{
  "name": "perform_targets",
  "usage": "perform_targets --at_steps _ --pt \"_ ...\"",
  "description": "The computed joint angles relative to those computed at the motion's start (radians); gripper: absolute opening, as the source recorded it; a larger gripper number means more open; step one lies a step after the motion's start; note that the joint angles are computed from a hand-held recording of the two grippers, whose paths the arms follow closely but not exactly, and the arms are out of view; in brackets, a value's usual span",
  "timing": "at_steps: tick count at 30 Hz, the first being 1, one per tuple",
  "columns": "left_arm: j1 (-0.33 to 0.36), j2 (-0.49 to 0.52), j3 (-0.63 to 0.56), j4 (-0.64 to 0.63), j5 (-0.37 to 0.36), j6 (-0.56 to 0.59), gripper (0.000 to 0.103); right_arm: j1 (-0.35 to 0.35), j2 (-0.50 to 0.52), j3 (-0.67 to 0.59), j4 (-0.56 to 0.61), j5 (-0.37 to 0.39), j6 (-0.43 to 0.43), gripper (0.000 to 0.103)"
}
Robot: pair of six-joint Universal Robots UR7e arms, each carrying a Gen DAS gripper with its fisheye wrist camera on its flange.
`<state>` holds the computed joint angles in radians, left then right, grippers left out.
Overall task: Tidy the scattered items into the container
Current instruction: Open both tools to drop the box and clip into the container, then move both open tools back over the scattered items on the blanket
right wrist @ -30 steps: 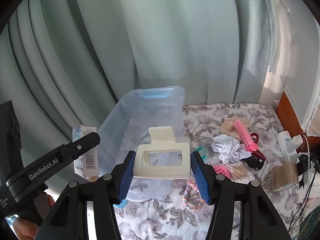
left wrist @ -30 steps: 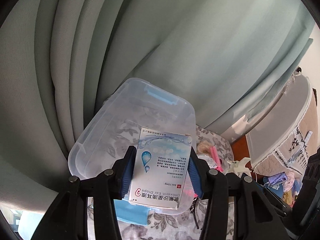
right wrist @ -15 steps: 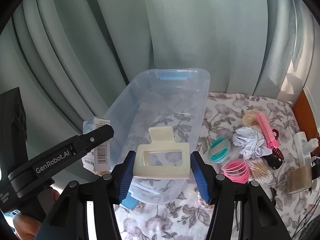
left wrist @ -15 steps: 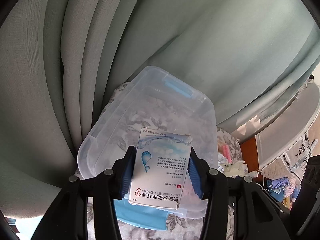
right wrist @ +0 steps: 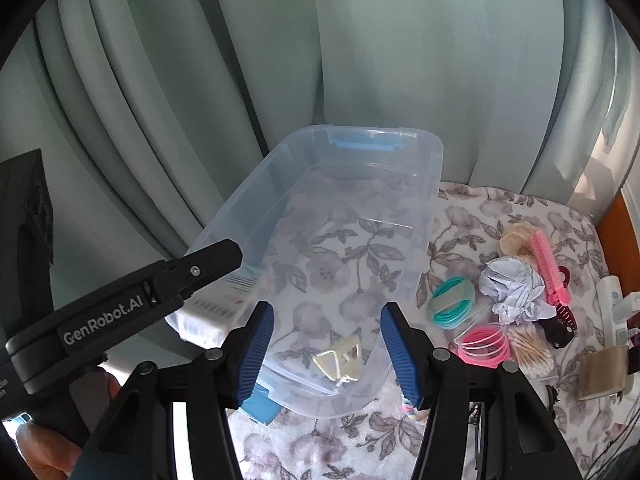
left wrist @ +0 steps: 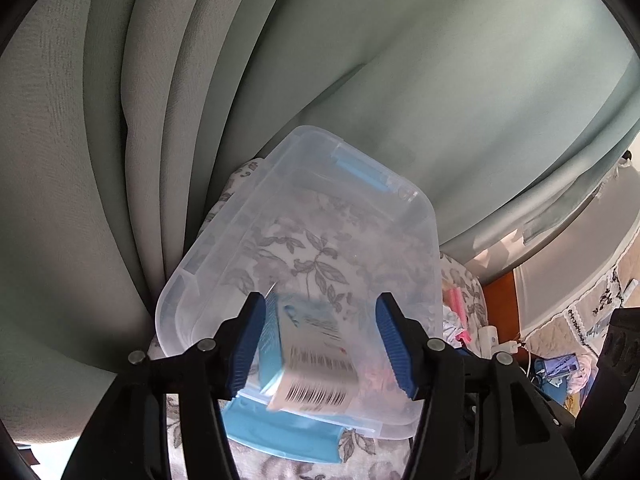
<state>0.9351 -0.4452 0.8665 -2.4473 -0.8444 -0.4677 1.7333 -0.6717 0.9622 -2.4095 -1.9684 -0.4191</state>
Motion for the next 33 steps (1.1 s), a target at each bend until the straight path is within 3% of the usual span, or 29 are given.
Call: perform_targets --at_steps 9,11,18,26,33 --pt "-0.005 0.001 -0.009 0.044 0.014 -0.015 0.078 -0.007 -0.015 0.012 0.002 -0.005 0.020 0.062" --pt "-0.008 0.001 -0.009 0.058 0.021 -0.019 0.080 -0.009 -0.022 0.021 -0.006 -0.006 0.025 0.067" --pt "-0.017 0.000 -0.002 0.090 0.048 -0.029 0.080 -0.021 -0.055 0.061 -0.034 -0.011 0.045 0.079" --pt "-0.040 0.005 -0.005 0.144 0.100 -0.042 0.080 -0.043 -0.111 0.132 -0.088 0.035 0.075 0.103" --pt "-0.068 0.043 -0.058 0.201 0.118 -0.032 0.080 -0.074 -0.181 0.212 -0.147 0.109 0.067 0.103"
